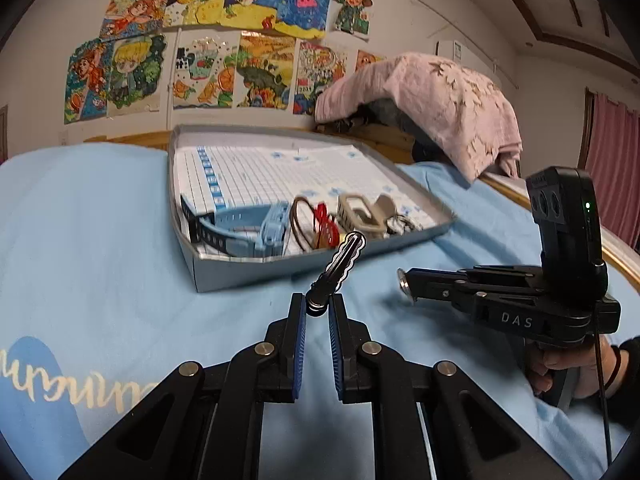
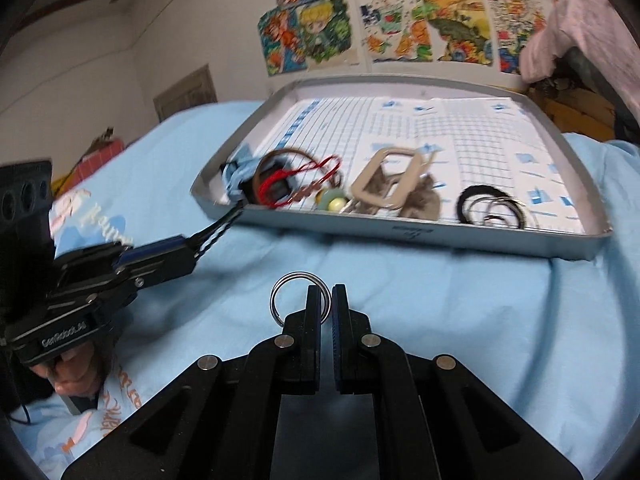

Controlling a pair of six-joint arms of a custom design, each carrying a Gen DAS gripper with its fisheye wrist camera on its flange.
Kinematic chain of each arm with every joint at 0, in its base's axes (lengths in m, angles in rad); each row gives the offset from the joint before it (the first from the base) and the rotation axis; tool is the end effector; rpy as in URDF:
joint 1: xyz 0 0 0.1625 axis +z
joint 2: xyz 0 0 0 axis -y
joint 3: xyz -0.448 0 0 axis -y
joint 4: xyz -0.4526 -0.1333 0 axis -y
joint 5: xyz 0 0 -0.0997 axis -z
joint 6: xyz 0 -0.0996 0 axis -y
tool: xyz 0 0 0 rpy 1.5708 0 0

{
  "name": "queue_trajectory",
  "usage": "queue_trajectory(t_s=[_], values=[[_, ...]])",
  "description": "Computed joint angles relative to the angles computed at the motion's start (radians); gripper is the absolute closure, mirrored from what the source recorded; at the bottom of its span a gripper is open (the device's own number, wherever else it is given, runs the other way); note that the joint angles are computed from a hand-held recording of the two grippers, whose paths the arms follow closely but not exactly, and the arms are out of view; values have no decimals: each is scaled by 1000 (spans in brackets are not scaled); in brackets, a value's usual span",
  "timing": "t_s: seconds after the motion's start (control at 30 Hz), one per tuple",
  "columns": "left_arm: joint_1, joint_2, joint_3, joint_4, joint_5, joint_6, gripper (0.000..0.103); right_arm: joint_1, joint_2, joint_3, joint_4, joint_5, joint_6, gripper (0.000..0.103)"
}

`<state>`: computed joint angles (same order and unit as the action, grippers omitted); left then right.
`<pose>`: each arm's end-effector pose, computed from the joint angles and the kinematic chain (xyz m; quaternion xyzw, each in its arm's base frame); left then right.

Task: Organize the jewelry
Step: 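Carry the black clip keyring into the grey tray and open both tools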

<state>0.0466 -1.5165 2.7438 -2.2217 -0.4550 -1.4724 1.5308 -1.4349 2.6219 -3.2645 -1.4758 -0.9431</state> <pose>-0.2258 -0.2335 0.0926 0.1715 0.8092 -0.4888 0.2773 0.1280 -0.3709 0.1484 0.4327 -0.8649 0.2424 0.0776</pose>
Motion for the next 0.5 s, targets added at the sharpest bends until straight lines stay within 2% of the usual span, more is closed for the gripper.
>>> queue_trajectory(t_s=[0.2, 0.27, 0.4, 0.5], values=[[30, -6, -41, 18, 88, 20, 92, -3, 10, -31, -42, 71, 60, 99], [52, -15, -70, 106, 124, -26, 92, 16, 28, -54, -55, 72, 74, 99], [127, -34, -129, 257, 160, -148, 92, 96, 107, -113, -132, 18, 86, 99], [193, -24, -181, 347, 146, -190, 92, 153, 164, -158, -162, -49, 96, 99]])
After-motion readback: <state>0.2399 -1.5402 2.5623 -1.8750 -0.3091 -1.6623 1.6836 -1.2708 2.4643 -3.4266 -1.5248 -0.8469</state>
